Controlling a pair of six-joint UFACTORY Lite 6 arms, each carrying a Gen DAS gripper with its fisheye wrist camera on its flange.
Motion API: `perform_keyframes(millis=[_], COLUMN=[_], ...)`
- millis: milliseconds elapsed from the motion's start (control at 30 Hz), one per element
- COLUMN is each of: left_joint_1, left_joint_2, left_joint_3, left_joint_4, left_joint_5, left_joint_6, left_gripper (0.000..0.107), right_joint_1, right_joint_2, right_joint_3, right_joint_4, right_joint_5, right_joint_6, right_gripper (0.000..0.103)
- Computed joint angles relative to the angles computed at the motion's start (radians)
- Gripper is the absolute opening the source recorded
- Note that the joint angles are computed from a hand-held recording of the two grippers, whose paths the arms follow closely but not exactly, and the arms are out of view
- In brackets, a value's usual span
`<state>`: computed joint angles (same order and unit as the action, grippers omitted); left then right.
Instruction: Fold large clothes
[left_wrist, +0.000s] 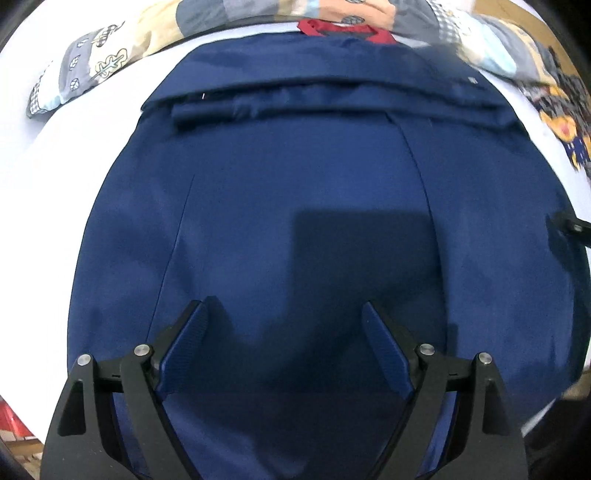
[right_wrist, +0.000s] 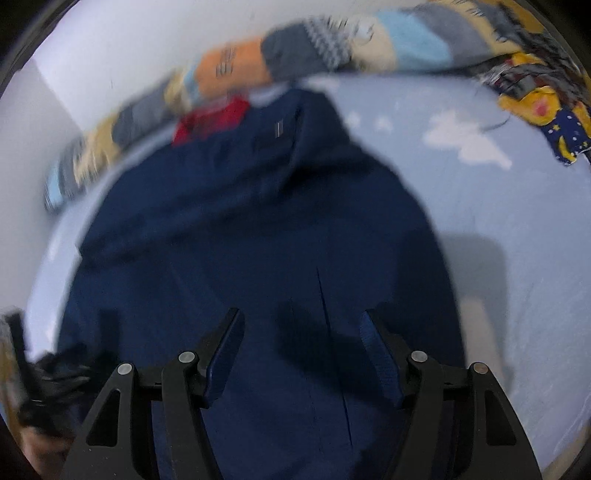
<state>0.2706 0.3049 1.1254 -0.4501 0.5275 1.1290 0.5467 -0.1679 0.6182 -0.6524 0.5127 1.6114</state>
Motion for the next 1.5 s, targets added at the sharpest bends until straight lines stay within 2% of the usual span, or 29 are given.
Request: perform_keyframes(millis=[100, 200, 300, 367, 500, 667, 767, 867, 1000, 1233, 1333, 1500], left_joint_1=[0.072, 0.131, 0.187, 0.224, 0.281, 0.351, 0.402, 0.472, 0.593, 0.708, 0.721, 0.742], left_joint_2=[-0.077, -0.160, -0.228, -0.253, -0.294, -0.297, -0.314, -0.280, -0.257, 0.075, 0.137, 0.235], left_joint_3=[-0.100, -0.207, -0.300, -0.345, -0.410, -0.405, -0.402, -0.337, -0.205, 0.364, 0.466, 0.552], left_joint_4=[-0.078, -0.140, -0.221, -0.273, -0.373, -0.387, -0.373, -0.332, -0.353, -0.344, -0.365, -0.361], left_joint_5=[-0.004, -0.009, -0.007, -0.006, 0.005, 0.082, 0.127, 0.244, 0.417, 0.754, 0.742, 0.815], left_joint_6=[0.161, 0.266, 0.373, 0.446, 0.601, 0.684, 0.701, 0.642, 0.654, 0.367, 0.321, 0.199], left_gripper=[0.086, 0.087, 0.093, 0.102, 0.103, 0.103, 0.103, 0.103, 0.103, 0.103, 0.103, 0.103], right_joint_1=[0.084, 0.231, 0.402, 0.510, 0.698, 0.773, 0.771, 0.767, 0.765, 0.733, 0.708, 0.672], right_joint_2=[-0.015, -0.024, -0.026, -0.027, 0.054, 0.229, 0.212, 0.225, 0.252, 0.274, 0.273, 0.265], right_joint_3=[-0.057, -0.068, -0.076, -0.086, -0.043, 0.070, 0.050, 0.058, 0.076, 0.101, 0.107, 0.118], right_joint_4=[-0.017, -0.036, -0.042, -0.043, -0.049, -0.060, -0.077, -0.084, -0.092, -0.088, -0.077, -0.046], right_joint_5=[-0.003, 0.091, 0.180, 0.219, 0.302, 0.352, 0.350, 0.350, 0.352, 0.339, 0.328, 0.316], right_joint_6=[0.107, 0.214, 0.357, 0.455, 0.608, 0.602, 0.622, 0.632, 0.659, 0.672, 0.678, 0.681], right_gripper=[0.067, 0.067, 0.068, 0.074, 0.078, 0.087, 0.088, 0.088, 0.091, 0.096, 0.098, 0.098])
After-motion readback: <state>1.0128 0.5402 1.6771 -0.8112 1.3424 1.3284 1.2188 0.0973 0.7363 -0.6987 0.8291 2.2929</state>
